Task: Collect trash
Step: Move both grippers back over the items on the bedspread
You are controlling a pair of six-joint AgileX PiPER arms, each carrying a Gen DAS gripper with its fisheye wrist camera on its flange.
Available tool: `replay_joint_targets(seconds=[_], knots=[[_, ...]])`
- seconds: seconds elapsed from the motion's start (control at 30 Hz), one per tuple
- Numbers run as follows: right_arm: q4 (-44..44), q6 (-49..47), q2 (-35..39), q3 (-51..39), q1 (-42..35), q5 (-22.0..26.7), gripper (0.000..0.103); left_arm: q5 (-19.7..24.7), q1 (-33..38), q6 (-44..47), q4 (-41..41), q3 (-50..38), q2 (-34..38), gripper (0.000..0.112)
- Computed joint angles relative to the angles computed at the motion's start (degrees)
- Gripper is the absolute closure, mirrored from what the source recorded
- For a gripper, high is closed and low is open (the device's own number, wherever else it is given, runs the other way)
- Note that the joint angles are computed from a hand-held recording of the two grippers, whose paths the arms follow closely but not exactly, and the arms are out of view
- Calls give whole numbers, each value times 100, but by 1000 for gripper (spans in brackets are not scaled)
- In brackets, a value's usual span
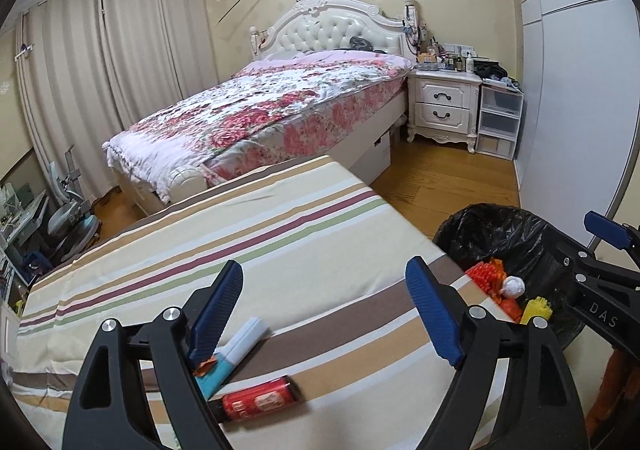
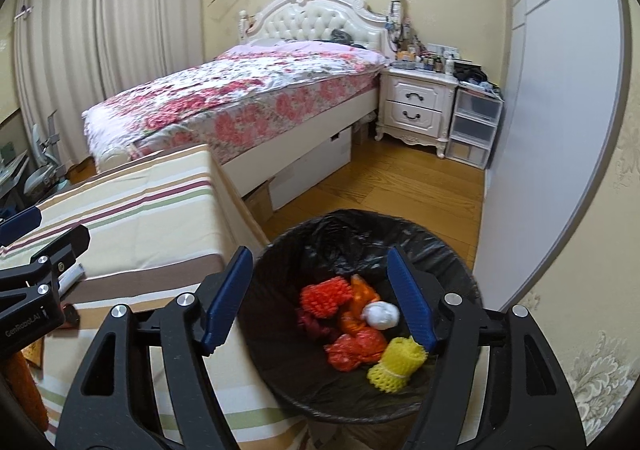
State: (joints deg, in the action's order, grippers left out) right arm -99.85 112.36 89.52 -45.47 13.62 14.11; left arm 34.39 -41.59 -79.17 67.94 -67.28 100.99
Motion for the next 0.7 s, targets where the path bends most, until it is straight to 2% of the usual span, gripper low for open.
replay_joint_targets(seconds=[0.23,0.53,0.7], knots=[[791,-689,87,-147,787,87,35,191,358,-554,356,1150,-869,31],[1609,-1457,301,-433,1757,229,35,145,1126,-777,159,2425,-1933,31],[1881,-1667,346,-489,2228,397,35,57,1369,-895,13,3042,-2292,31]])
